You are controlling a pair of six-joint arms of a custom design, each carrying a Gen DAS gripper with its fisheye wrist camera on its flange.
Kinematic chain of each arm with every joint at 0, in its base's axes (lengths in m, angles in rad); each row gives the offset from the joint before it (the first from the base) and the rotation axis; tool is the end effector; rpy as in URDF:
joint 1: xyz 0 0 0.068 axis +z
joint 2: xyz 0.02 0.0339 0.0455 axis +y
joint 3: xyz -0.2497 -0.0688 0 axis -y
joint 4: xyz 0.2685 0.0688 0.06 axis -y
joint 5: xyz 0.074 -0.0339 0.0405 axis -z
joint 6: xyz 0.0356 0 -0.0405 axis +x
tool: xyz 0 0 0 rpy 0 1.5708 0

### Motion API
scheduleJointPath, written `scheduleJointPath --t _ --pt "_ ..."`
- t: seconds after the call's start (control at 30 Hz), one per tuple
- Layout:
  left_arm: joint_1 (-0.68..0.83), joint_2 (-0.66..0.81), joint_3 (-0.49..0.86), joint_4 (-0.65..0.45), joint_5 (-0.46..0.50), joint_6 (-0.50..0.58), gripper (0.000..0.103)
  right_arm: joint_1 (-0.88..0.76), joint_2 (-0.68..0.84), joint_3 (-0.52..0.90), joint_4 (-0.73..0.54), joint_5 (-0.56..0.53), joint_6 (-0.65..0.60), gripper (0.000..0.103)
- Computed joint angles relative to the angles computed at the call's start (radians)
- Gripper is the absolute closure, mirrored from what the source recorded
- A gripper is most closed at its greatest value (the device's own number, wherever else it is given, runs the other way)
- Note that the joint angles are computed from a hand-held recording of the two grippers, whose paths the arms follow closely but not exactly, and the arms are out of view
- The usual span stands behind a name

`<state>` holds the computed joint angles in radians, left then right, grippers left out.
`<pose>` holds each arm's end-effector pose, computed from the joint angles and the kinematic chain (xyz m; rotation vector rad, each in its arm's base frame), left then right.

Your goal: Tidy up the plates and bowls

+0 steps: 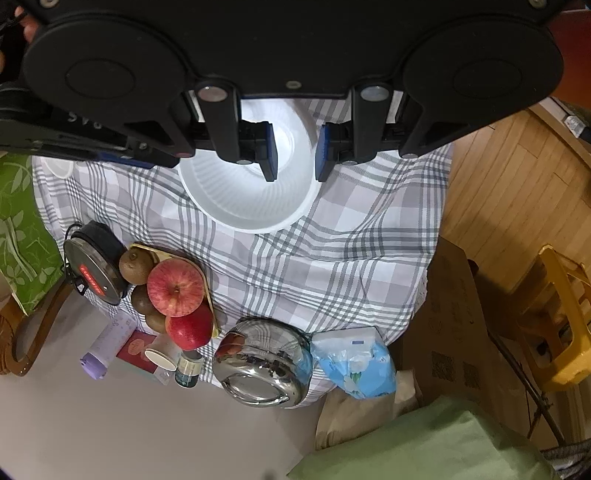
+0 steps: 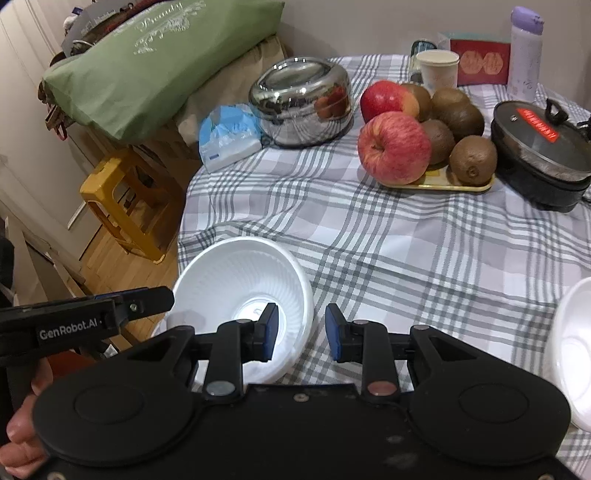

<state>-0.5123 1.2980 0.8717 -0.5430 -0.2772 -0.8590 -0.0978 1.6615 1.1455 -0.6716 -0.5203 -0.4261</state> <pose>0.2517 -0.1304 0.2083 -0.5373 2.4417 -0.2208 0.3451 -0.0161 0.1846 -0.5556 2.5354 0.5362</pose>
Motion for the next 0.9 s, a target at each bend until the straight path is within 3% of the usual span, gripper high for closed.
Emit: scheduleJointPath --t 0.3,0.53,0.73,0.9 --pt "0.026 0.067 0.006 0.040 0.018 0.020 0.076 0.046 0.082 0.027 0.041 0.037 0.024 0.073" --pt "0.039 0.037 -0.022 0.050 0.028 0.014 0.076 0.071 0.109 0.021 0.067 0.066 0.032 0.073" --pt "0.039 0.055 -0.011 0.028 -0.003 0.025 0.076 0.081 0.108 0.008 0.092 0.096 0.028 0.073" --pt "0.054 0.119 0.011 0.056 0.043 0.048 0.076 0.087 0.103 0.003 0.100 0.104 0.028 0.073"
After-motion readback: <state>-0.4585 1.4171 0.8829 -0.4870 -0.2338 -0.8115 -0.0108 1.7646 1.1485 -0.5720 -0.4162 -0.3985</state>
